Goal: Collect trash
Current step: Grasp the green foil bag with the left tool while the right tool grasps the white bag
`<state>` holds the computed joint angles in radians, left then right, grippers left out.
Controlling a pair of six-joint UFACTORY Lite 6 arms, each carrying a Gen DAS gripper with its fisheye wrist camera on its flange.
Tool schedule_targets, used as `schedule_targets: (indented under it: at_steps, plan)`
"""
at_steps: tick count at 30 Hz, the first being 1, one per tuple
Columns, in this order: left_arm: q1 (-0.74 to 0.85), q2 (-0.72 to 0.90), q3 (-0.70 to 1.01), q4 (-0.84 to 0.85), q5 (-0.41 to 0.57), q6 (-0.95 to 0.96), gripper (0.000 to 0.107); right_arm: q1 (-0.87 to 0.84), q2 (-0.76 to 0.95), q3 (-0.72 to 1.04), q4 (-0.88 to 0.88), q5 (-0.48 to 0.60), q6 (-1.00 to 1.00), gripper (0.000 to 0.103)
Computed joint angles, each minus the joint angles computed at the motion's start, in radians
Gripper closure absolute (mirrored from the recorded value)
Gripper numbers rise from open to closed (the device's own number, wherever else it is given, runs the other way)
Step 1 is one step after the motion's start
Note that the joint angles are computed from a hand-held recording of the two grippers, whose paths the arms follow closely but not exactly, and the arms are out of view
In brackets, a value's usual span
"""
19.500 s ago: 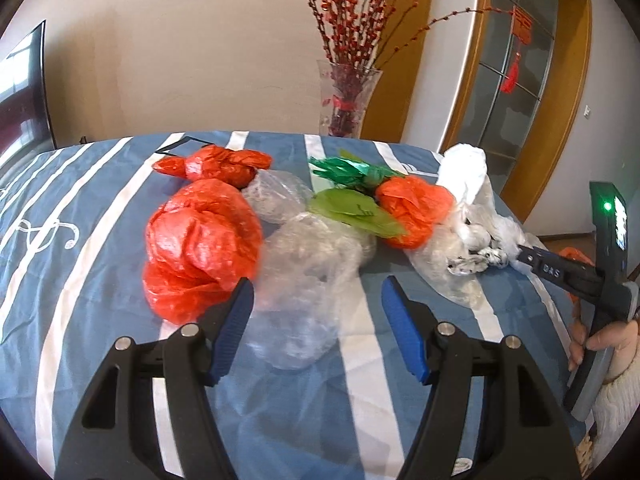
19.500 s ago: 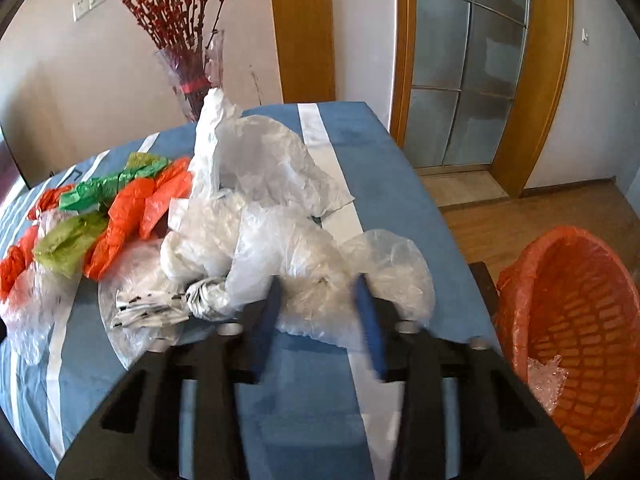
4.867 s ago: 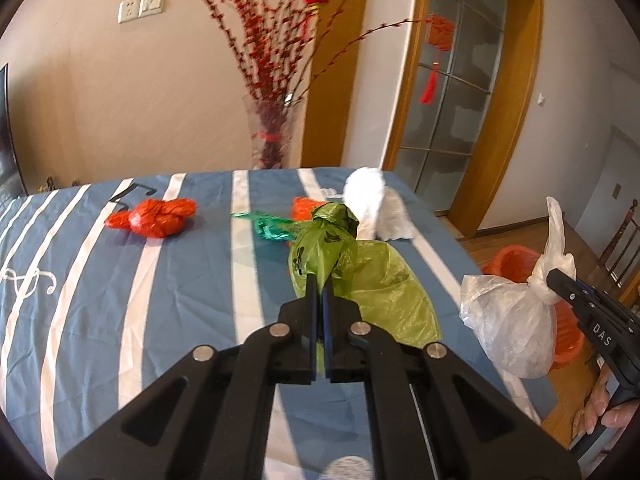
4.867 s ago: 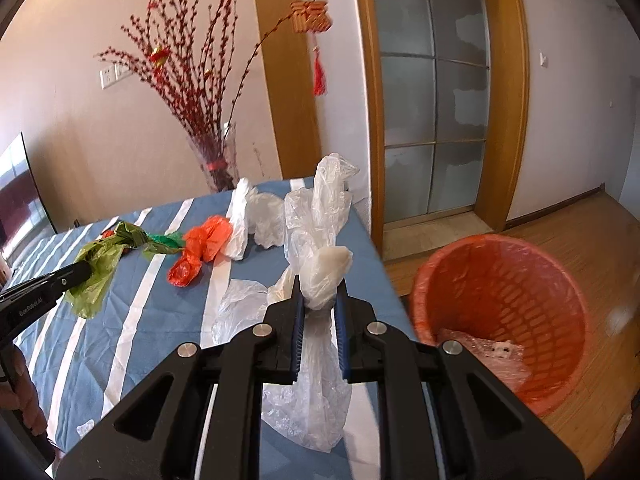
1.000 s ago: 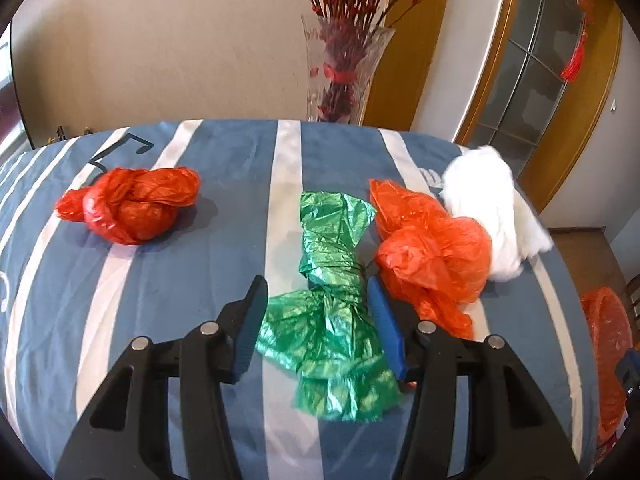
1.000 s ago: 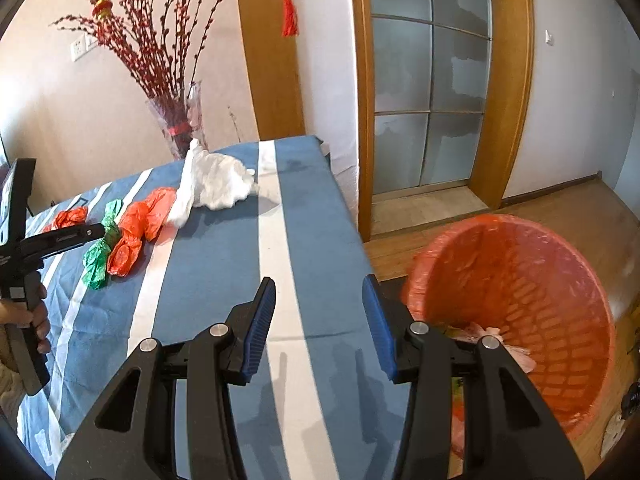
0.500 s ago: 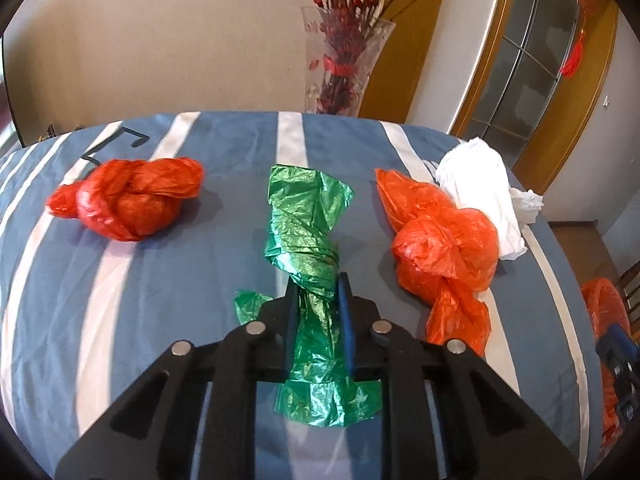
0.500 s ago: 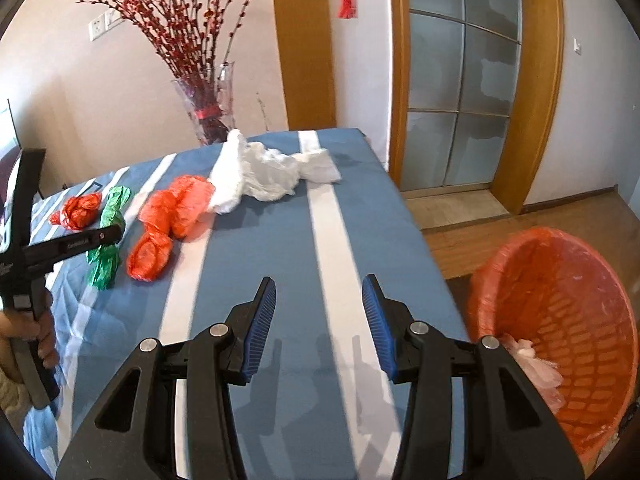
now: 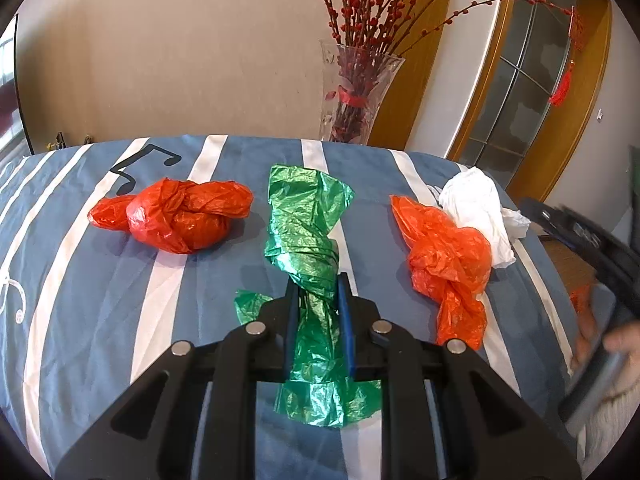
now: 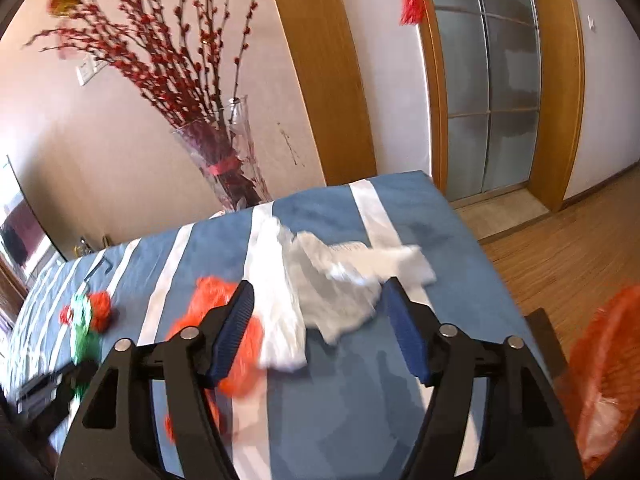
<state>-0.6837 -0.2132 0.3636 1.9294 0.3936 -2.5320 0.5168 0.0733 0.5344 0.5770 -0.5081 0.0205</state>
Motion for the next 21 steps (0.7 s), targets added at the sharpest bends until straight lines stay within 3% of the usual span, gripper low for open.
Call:
schedule_targets:
  at_steps: [5, 6, 7, 8, 10, 12, 17, 21]
  plan:
    - [0.035, 0.029, 0.002, 0.07, -0.017, -0.069, 0.088, -0.024, 0.217, 0.209, 0.076, 0.101, -0.13, 0.031]
    - [0.037, 0.037, 0.005, 0.079, -0.017, -0.077, 0.088, -0.034, 0.239, 0.228, 0.063, 0.123, -0.128, 0.042]
    - [0.036, 0.044, 0.007, 0.078, -0.016, -0.077, 0.088, -0.047, 0.271, 0.255, 0.048, 0.158, -0.123, 0.059]
    - [0.036, 0.044, 0.007, 0.079, -0.018, -0.078, 0.088, -0.061, 0.296, 0.272, 0.02, 0.189, -0.103, 0.065]
    - [0.031, 0.048, 0.012, 0.067, -0.018, -0.068, 0.088, -0.055, 0.293, 0.254, 0.074, 0.173, -0.163, 0.089]
    - [0.028, 0.051, 0.02, 0.049, -0.023, -0.049, 0.088, -0.049, 0.258, 0.216, 0.097, 0.174, -0.195, 0.096]
    - [-0.027, 0.023, 0.025, -0.089, -0.006, 0.059, 0.088, -0.07, 0.059, 0.016, 0.076, 0.146, -0.155, 0.098]
    - [-0.13, -0.028, 0.024, -0.269, 0.038, 0.178, 0.088, -0.115, -0.256, -0.214, 0.125, 0.186, -0.213, 0.098]
